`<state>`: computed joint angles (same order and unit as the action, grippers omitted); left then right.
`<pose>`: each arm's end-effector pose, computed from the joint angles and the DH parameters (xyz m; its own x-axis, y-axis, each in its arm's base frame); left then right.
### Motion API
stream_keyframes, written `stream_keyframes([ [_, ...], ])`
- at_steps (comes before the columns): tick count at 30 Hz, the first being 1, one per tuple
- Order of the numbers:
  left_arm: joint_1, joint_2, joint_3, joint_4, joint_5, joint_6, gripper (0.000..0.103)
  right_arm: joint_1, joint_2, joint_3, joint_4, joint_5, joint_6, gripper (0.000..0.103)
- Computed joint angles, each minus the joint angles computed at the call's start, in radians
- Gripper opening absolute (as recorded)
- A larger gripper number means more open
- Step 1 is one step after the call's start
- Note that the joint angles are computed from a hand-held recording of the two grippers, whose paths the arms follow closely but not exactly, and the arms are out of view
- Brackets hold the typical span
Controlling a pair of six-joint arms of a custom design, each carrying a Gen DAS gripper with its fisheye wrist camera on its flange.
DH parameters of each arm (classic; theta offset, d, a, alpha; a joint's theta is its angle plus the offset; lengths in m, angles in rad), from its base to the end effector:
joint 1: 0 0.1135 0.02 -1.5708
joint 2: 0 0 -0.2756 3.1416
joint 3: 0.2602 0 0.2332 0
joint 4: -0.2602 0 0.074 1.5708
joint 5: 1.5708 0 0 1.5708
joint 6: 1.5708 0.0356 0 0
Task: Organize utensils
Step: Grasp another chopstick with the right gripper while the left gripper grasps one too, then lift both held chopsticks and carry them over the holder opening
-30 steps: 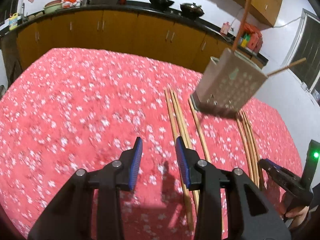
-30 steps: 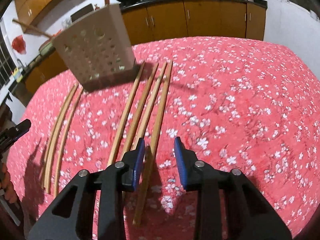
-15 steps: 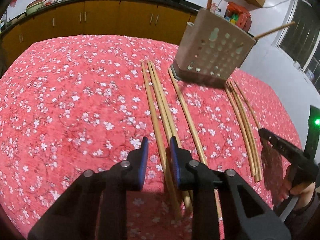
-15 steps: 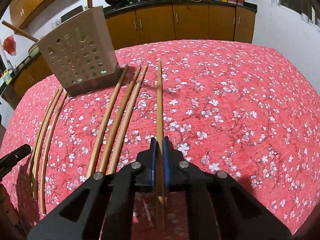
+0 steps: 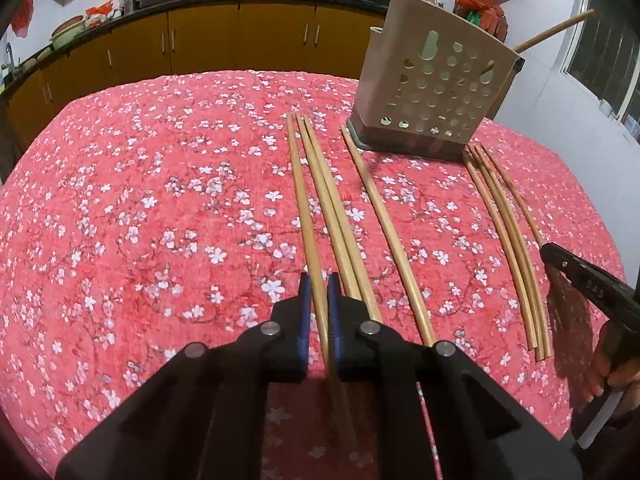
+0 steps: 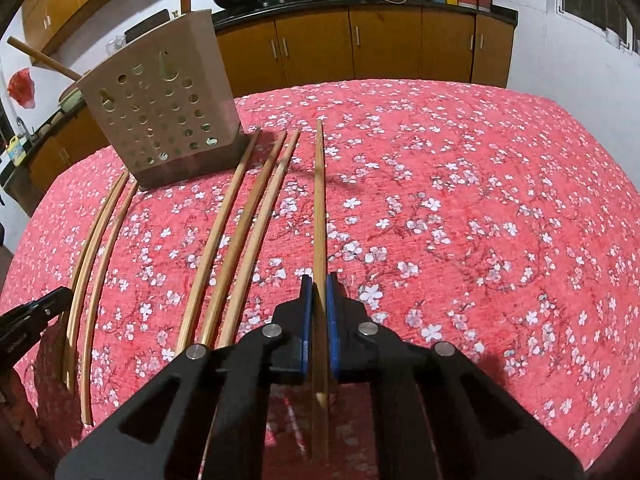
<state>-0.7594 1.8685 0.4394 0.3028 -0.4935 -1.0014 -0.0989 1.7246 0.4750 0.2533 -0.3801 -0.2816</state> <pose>0.1838 -0.1512 0.0672 -0.7393 -0.3209 -0.5920 -0.3042 0.9435 -0.1316 0.2486 -0.0114 0.1011 -0.7722 -0.1827 -0.6086 -0.3368 0.9299 0.1482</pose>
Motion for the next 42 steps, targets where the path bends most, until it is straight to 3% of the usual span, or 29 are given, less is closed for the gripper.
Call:
stream_keyframes([
  [5,0.027,0.013,0.021,-0.011,-0.002,0.044,0.009,0.012,0.006,0.018,-0.019,0.013,-0.011,0.008],
  [11,0.166,0.007,0.003,0.016,0.021,0.142,0.008,0.045,0.065,0.094,-0.025,0.044,0.016,0.008],
  [17,0.287,0.009,-0.077,0.176,0.073,0.223,0.008,0.063,0.119,0.133,0.031,0.075,0.045,0.008],
  [29,0.272,-0.005,-0.118,0.215,0.067,0.202,0.009,0.050,0.136,0.154,0.018,0.048,0.050,0.009],
  [35,0.298,-0.010,-0.176,0.307,0.104,0.199,0.010,0.051,0.138,0.152,0.022,0.047,0.055,0.009],
  [42,0.289,-0.013,-0.178,0.298,0.095,0.191,0.010,0.060,0.134,0.147,0.027,0.055,0.062,0.009],
])
